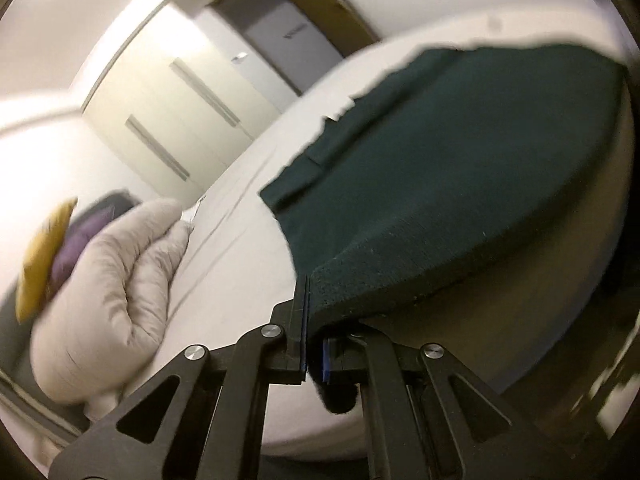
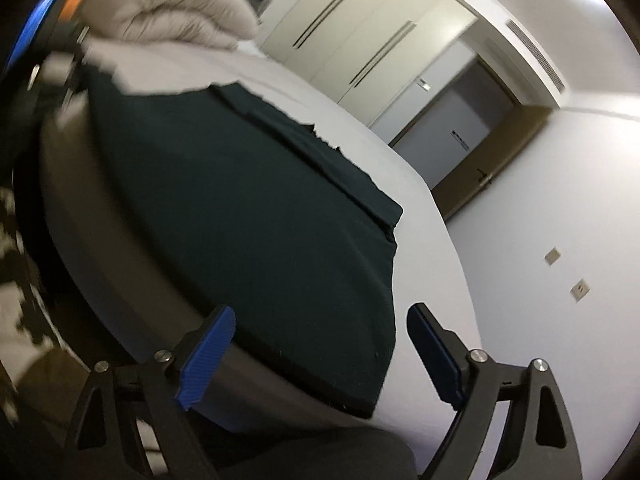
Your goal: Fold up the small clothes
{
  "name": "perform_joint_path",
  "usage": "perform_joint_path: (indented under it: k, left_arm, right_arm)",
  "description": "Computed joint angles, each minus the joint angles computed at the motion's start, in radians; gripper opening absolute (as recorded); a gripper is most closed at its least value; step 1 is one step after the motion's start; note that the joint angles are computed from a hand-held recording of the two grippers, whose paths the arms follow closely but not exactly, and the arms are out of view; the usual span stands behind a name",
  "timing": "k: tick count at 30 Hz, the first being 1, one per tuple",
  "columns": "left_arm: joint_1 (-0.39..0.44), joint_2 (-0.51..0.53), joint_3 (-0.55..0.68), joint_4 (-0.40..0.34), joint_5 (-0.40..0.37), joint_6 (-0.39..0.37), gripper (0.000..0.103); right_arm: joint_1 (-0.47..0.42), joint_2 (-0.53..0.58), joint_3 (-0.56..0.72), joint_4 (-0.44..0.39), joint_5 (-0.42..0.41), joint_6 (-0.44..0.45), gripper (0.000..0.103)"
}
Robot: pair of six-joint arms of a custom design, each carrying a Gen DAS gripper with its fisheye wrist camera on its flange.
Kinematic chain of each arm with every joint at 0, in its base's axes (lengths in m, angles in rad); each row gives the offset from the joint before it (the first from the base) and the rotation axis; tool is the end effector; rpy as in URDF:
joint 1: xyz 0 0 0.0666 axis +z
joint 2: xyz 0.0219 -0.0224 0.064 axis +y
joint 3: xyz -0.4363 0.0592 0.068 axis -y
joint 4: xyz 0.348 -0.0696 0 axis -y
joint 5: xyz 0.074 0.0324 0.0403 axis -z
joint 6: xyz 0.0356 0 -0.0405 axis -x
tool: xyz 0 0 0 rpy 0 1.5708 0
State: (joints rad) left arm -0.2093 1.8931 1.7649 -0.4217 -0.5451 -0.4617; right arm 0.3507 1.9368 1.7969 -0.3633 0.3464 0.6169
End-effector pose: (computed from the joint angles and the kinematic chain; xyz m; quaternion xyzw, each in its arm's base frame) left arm 0.6481 -0.1192 0.4237 0.1525 0.8368 0.2922 0.4372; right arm 0.6431 0.2220 0.4131 -0.3168 0.7915 -0.2136 0.4771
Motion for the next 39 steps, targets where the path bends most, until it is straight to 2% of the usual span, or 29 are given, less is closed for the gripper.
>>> perform_joint_path:
  k: [2, 8, 12, 14, 17, 19, 23, 24, 26, 28, 29, 39]
  left_arm:
    - [0.004, -0.002, 0.035, -0.014, 0.006, 0.033, 0.003]
    - [0.012, 0.022, 0.134, -0.076, 0.039, 0.049, 0.003]
    - [0.011, 0.02, 0.145, -0.107, 0.049, 0.071, 0.003]
    - [0.012, 0.019, 0.146, -0.122, 0.058, 0.086, 0.003]
    - [0.015, 0.016, 0.134, -0.13, 0.062, 0.092, 0.003]
    - [0.017, 0.011, 0.116, -0.125, 0.061, 0.092, 0.003]
    - [0.018, 0.008, 0.087, -0.119, 0.063, 0.091, 0.003]
    - [0.018, 0.006, 0.079, -0.115, 0.063, 0.089, 0.003]
    - [0.018, 0.004, 0.068, -0.111, 0.062, 0.088, 0.003]
    - [0.019, 0.003, 0.062, -0.115, 0.065, 0.095, 0.003]
    - [0.021, 0.002, 0.06, -0.118, 0.067, 0.1, 0.003]
    - [0.033, -0.006, 0.063, -0.14, 0.108, 0.181, 0.003]
  right_arm:
    - [0.002, 0.002, -0.014, 0.006, 0.014, 0.043, 0.08]
    - [0.003, 0.044, -0.008, 0.005, 0.07, 0.179, 0.073]
    - [0.007, 0.075, -0.001, 0.014, 0.109, 0.252, 0.07]
    - [0.009, 0.09, -0.01, 0.053, 0.141, 0.306, 0.065]
    - [0.006, 0.116, -0.002, 0.068, 0.19, 0.349, 0.057]
    - [0.0, 0.121, 0.004, 0.062, 0.202, 0.34, 0.055]
    - [-0.006, 0.123, 0.02, 0.026, 0.231, 0.318, 0.035]
    - [-0.006, 0.118, 0.015, 0.028, 0.238, 0.311, 0.032]
    - [-0.012, 0.112, 0.013, 0.022, 0.251, 0.286, 0.019]
    - [-0.018, 0.108, 0.013, 0.021, 0.259, 0.265, 0.013]
    - [-0.019, 0.104, 0.008, 0.028, 0.26, 0.259, 0.006]
    - [-0.016, 0.059, -0.02, 0.128, 0.238, 0.202, 0.004]
